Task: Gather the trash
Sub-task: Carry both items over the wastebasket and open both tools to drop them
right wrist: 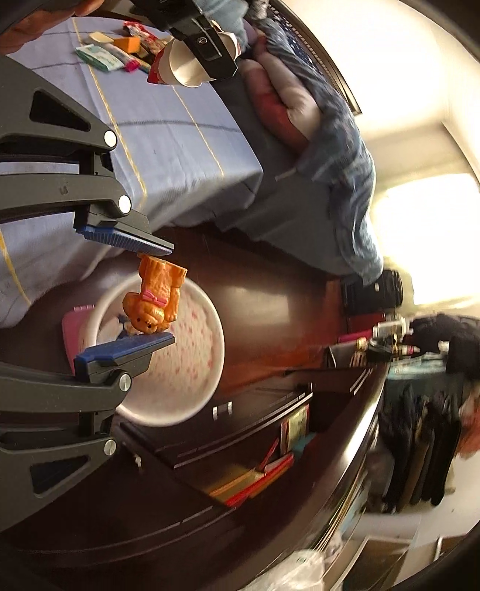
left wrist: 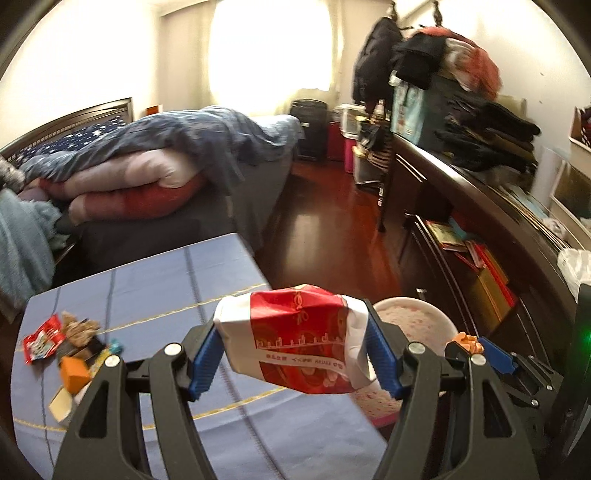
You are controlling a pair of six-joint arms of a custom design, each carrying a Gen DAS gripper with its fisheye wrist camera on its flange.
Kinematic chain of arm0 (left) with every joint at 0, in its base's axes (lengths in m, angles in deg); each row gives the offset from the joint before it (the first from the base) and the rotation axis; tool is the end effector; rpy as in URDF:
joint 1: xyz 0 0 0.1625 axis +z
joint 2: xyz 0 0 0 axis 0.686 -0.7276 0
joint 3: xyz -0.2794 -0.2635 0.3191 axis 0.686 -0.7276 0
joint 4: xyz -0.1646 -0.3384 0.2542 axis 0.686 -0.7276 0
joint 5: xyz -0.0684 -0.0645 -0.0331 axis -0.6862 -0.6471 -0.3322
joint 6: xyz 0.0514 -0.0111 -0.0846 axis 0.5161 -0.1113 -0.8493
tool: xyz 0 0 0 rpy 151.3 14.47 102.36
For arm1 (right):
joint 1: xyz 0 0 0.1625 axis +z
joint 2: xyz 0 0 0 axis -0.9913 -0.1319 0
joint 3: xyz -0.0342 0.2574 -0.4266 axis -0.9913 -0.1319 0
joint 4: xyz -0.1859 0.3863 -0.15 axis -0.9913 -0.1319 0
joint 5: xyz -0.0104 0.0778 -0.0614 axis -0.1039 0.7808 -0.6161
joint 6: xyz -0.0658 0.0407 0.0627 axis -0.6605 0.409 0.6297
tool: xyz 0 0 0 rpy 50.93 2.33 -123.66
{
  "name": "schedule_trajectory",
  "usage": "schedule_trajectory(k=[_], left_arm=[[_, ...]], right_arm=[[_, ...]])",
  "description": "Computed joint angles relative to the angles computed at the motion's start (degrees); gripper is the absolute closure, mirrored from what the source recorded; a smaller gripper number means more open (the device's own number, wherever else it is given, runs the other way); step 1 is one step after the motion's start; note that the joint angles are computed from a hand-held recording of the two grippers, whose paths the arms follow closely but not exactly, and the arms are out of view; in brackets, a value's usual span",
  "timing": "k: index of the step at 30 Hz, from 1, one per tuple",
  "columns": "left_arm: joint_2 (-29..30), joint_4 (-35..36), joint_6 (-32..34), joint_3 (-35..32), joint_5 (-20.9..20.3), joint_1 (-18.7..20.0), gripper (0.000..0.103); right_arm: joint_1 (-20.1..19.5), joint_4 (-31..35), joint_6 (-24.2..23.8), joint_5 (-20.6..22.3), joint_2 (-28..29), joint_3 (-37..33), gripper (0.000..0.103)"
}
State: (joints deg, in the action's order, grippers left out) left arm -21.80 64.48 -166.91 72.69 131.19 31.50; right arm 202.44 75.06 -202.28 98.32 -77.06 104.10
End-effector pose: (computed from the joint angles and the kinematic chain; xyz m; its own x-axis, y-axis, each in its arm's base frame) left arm -0.0045 -0.6746 0.3534 -0.6708 0.3763 -0.6391 0.7124 0.5666 -0.4141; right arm 0.4013 -0.6028 -0.0993 -0.7617 0.3831 0.5225 -0.2275 0.5970 -0.7693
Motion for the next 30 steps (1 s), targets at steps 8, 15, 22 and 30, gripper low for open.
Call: schedule_trajectory(k=[8, 15, 22, 30], left_arm=[[3.1, 0.1, 1.6, 0.6, 1.3, -1.9, 0.034], [7.4, 2.3, 1.7, -1.5, 2.5, -2.8, 0.034], [13.7, 6.6, 0.4, -6.8, 3.3, -2.5, 0.034], [22.0, 14.3, -2.2, -15.7, 2.8, -1.4, 0.034]], right_arm=[[-2.0, -3.9, 1.7, 3.0, -3.7, 5.9, 0.060], [-3.6, -5.6, 2.7, 4.8, -5.2, 8.2, 0.060], [-5.7, -5.0, 3.5, 4.9, -4.5, 7.7, 0.060], [-8.4, -0.8, 5.2, 3.4, -1.7, 4.4, 0.060]])
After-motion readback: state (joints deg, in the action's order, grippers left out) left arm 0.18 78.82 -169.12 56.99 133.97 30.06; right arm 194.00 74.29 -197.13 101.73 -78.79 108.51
